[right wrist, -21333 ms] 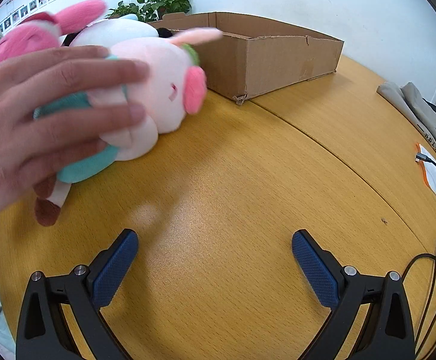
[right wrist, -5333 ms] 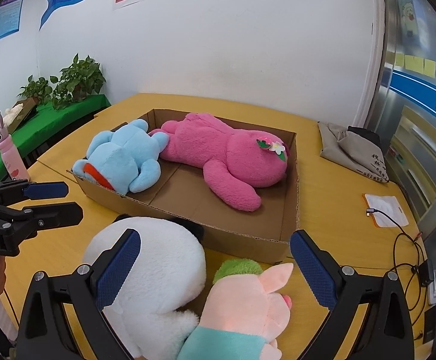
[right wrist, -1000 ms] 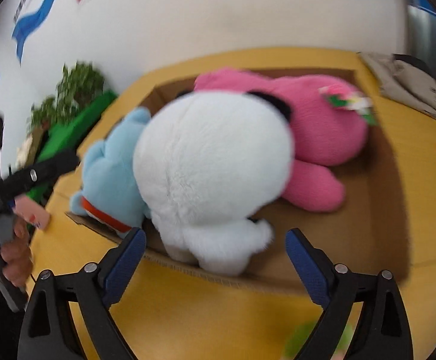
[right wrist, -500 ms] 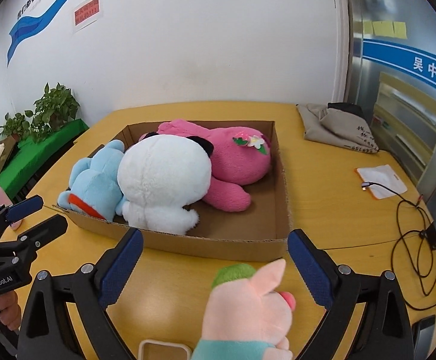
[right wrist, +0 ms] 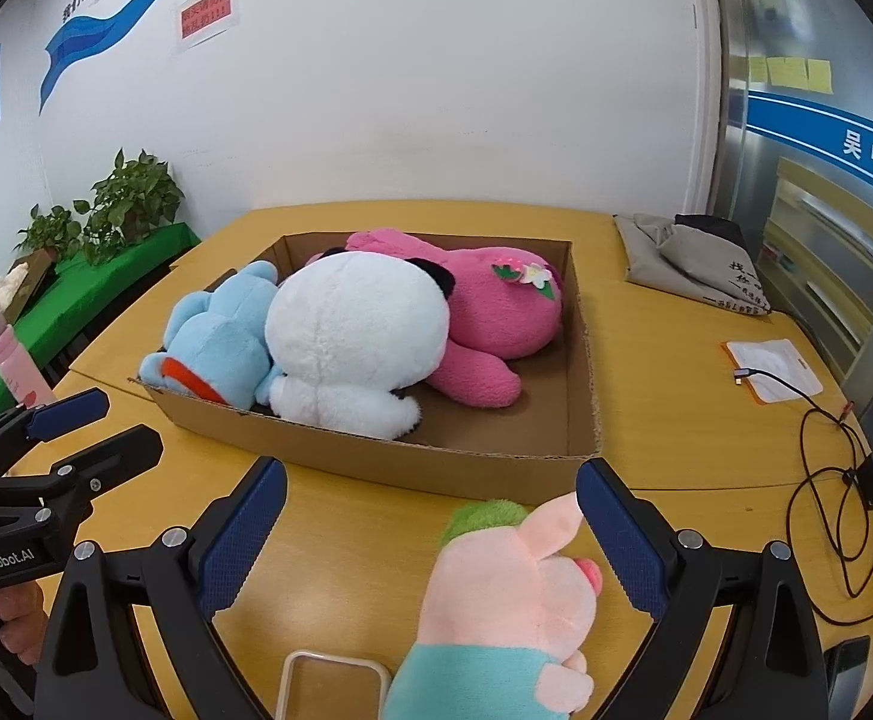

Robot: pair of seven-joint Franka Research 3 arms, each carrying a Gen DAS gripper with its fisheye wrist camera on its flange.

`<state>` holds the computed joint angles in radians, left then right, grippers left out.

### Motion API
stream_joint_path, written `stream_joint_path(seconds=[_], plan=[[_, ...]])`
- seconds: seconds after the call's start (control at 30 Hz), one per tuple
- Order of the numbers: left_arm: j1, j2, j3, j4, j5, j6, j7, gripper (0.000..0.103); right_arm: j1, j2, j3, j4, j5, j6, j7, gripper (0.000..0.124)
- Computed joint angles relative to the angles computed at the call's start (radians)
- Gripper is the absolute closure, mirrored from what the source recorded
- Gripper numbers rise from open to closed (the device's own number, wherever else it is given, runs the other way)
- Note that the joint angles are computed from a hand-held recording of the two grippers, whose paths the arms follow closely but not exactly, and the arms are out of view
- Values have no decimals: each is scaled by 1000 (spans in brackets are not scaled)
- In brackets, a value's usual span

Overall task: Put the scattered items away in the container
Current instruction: 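Move both grippers to the pink pig plush and close on it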

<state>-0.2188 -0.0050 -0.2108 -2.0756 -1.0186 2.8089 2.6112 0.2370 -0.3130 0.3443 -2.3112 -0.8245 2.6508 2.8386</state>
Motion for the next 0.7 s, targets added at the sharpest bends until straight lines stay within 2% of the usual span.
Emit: stream_joint_path(seconds=[0.27, 0.6, 0.7], plan=[[-1, -8, 6, -7, -8, -9, 26, 21, 8, 22, -4, 8, -5, 17, 3, 25], [13, 22, -2, 23, -6, -77, 22, 21, 17, 16, -13, -3, 29, 24, -16, 25], [21, 36, -6, 35, 9, -106, 4, 21, 5, -31, -32, -70, 55, 111, -6, 25]])
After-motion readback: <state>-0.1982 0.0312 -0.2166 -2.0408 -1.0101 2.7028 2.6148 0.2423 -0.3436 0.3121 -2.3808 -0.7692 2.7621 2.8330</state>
